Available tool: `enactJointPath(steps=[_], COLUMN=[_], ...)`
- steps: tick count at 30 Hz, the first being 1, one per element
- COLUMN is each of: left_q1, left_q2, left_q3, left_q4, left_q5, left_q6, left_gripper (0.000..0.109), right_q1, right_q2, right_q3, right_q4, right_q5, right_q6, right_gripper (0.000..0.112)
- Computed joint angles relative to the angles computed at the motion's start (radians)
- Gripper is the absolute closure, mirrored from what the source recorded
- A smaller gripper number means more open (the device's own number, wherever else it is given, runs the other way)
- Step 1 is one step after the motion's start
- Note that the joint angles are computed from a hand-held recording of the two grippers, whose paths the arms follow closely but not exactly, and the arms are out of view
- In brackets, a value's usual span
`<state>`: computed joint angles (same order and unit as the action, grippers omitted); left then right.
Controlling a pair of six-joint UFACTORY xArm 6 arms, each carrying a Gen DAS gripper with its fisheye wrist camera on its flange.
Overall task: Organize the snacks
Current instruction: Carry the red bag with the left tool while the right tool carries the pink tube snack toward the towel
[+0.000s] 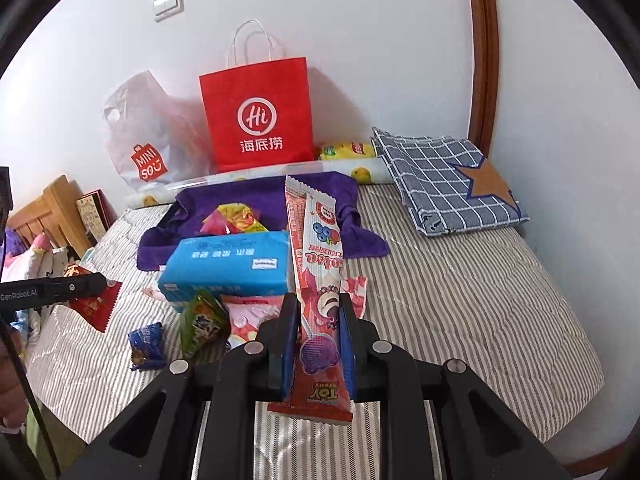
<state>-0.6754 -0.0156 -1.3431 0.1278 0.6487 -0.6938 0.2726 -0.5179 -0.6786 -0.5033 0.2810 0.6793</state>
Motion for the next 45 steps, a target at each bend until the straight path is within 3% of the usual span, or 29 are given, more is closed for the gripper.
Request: enactJointPath(steps=[26, 45], left_q1=[0.012, 0.05], left_q2=[0.064, 0.213], left_q3=[-0.068, -0.219], left_q4=[-0.058, -0.147], left_q5=[-0.016, -0.045], left_q6=[0.072, 0.196], left_gripper=[0.076, 0.076], right_q1=[0.006, -0.029], right_q2=[0.086, 0.259], right_q3=[-0.09, -0.227], right_q4=[-0.026, 0.058], right_q5=[0.004, -0.047], right_q6=[0.036, -0.079], right_gripper=[0.094, 0.094])
